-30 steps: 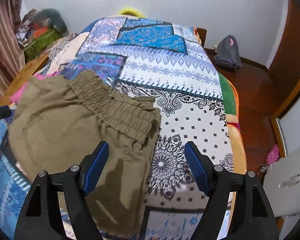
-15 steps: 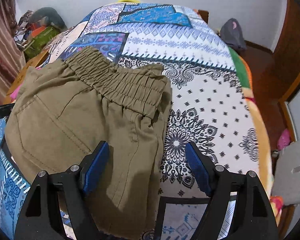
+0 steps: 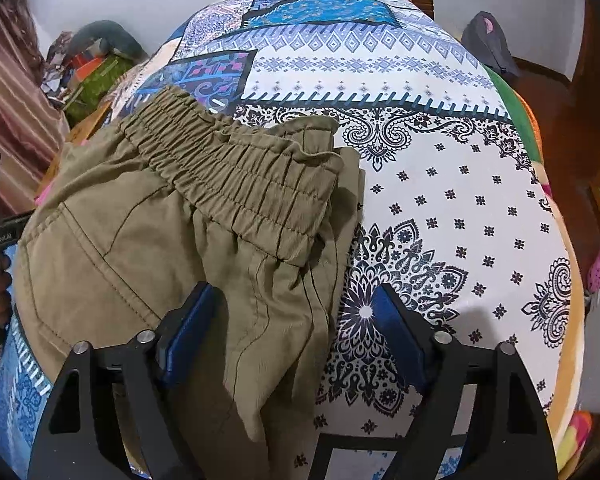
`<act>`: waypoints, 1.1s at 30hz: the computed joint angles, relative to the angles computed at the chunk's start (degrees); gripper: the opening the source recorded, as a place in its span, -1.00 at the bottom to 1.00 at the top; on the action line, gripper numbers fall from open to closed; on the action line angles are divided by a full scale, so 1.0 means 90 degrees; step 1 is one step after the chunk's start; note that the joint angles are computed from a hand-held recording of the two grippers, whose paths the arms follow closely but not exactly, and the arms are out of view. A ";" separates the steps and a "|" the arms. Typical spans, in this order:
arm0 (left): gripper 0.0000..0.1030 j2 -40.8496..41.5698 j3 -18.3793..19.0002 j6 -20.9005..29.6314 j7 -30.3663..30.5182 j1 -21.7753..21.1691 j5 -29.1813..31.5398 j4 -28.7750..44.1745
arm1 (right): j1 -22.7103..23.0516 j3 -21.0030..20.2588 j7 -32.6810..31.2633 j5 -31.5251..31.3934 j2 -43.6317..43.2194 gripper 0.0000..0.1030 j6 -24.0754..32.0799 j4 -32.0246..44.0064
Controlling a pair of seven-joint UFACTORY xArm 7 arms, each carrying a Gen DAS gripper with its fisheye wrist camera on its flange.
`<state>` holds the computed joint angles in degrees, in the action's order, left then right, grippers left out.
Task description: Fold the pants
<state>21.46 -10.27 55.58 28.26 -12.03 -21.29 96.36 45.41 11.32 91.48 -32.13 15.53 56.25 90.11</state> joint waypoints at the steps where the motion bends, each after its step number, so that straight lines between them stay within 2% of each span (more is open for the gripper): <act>1: -0.29 -0.0043 -0.0003 -0.0024 0.0009 -0.0003 0.0002 -0.0051 | -0.0015 -0.0008 0.0031 -0.0019 -0.0031 0.17 -0.0113 -0.0060; 2: -0.41 -0.0088 -0.0008 -0.0014 0.0023 -0.0004 -0.0001 -0.0092 | -0.0048 -0.0003 0.0076 -0.0001 -0.0075 -0.05 -0.0334 -0.0157; 5: -0.75 -0.0065 -0.0058 0.0358 0.0107 0.0064 -0.0170 0.0015 | -0.0030 0.0009 0.0030 0.0006 -0.0001 -0.12 -0.0186 -0.0012; 6: -0.76 -0.0072 -0.0045 0.0395 0.0073 0.0052 -0.0176 0.0015 | -0.0007 0.0004 0.0040 0.0002 0.0021 -0.14 -0.0115 0.0042; 8: -0.81 -0.0110 -0.0026 0.0399 0.0023 0.0049 -0.0222 -0.0009 | 0.0057 -0.0003 0.0010 -0.0025 0.0052 -0.45 0.0169 0.0190; 9: -0.85 -0.0149 -0.0019 0.0401 -0.0004 0.0057 -0.0260 -0.0038 | 0.0074 -0.0011 0.0024 -0.0066 0.0016 -0.50 0.0194 0.0174; 11: -0.89 -0.0301 -0.0015 0.0311 0.0005 0.0074 -0.0347 -0.0178 | 0.0145 -0.0021 0.0202 -0.0280 -0.0083 -0.74 0.0197 0.0154; 16: -0.91 -0.0871 0.0000 -0.0117 0.0233 0.0003 -0.0365 -0.0695 | 0.0387 0.0026 0.0028 -0.0622 0.0111 -0.81 0.0872 0.0754; 22: -0.92 -0.1444 0.0079 -0.0296 0.0686 -0.0018 -0.0564 -0.1001 | 0.0582 0.0034 0.0125 -0.0928 0.0037 -0.83 0.1168 0.0991; 27: -0.93 -0.1808 0.0200 -0.0371 0.0911 0.0000 -0.0726 -0.1169 | 0.0811 -0.0069 -0.0340 -0.1154 0.0473 -0.84 0.1579 0.1925; 33: -0.94 -0.1925 0.0367 -0.0356 0.1136 0.0110 -0.0917 -0.1013 | 0.1200 -0.0466 -0.0955 -0.1309 0.1157 -0.84 0.1835 0.3226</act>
